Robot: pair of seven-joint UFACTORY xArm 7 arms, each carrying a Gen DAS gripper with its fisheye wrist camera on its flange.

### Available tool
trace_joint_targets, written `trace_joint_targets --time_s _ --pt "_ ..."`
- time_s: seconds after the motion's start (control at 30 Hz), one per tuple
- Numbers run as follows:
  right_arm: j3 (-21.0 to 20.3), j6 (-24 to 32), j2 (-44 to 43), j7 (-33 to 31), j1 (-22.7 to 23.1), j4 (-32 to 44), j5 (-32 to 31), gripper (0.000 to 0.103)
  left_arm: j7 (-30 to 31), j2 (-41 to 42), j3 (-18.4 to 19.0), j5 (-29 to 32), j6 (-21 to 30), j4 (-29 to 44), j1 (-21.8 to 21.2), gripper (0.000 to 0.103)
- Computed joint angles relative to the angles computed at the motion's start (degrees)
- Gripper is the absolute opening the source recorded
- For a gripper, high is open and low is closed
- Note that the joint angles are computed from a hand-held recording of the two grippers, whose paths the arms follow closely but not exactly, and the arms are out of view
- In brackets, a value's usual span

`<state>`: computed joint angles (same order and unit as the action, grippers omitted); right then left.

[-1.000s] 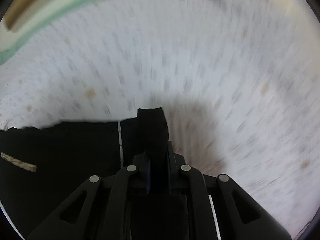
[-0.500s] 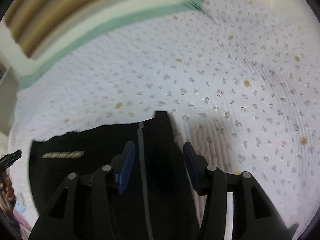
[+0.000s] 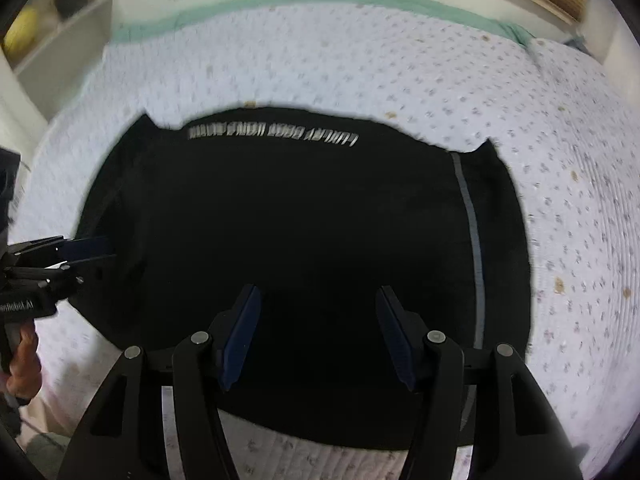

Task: Fold large clothes

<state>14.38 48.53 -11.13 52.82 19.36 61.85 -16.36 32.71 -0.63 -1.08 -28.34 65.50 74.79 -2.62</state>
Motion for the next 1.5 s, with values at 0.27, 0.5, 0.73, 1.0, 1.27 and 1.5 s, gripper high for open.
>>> trace_joint_targets --time_s 0.27,0.5,0.73,1.0,1.27,1.5 --pt "-1.55 0.26 7.65 0.94 1.32 0.69 0.70 0.067 -5.83 4.64 -1.64 6.22 -3.17 -0.17 -1.18 0.058" --pt "-2.88 -1.62 1.91 -2.71 -0.47 1.07 3.27 0.067 -4.00 6.05 -1.25 -0.27 4.36 11.08 0.79 0.058" --pt "-5.30 0.43 11.02 -3.19 -3.92 11.23 1.83 0.068 -13.42 22.05 -2.20 4.41 5.92 29.52 0.85 0.058" --pt "-8.04 -2.67 18.14 -7.00 -4.11 11.63 7.35 0.075 -18.82 32.16 -4.76 6.37 9.22 37.55 2.99 0.059" --pt "-8.19 -10.83 6.81 -10.16 -5.61 -0.23 13.15 0.078 -11.42 22.69 -5.31 0.58 8.03 29.60 7.39 0.059" --pt "-4.72 -8.80 -11.09 -3.64 -9.81 -13.05 10.13 0.085 -10.40 17.80 -1.98 -0.58 6.04 26.79 9.13 0.060"
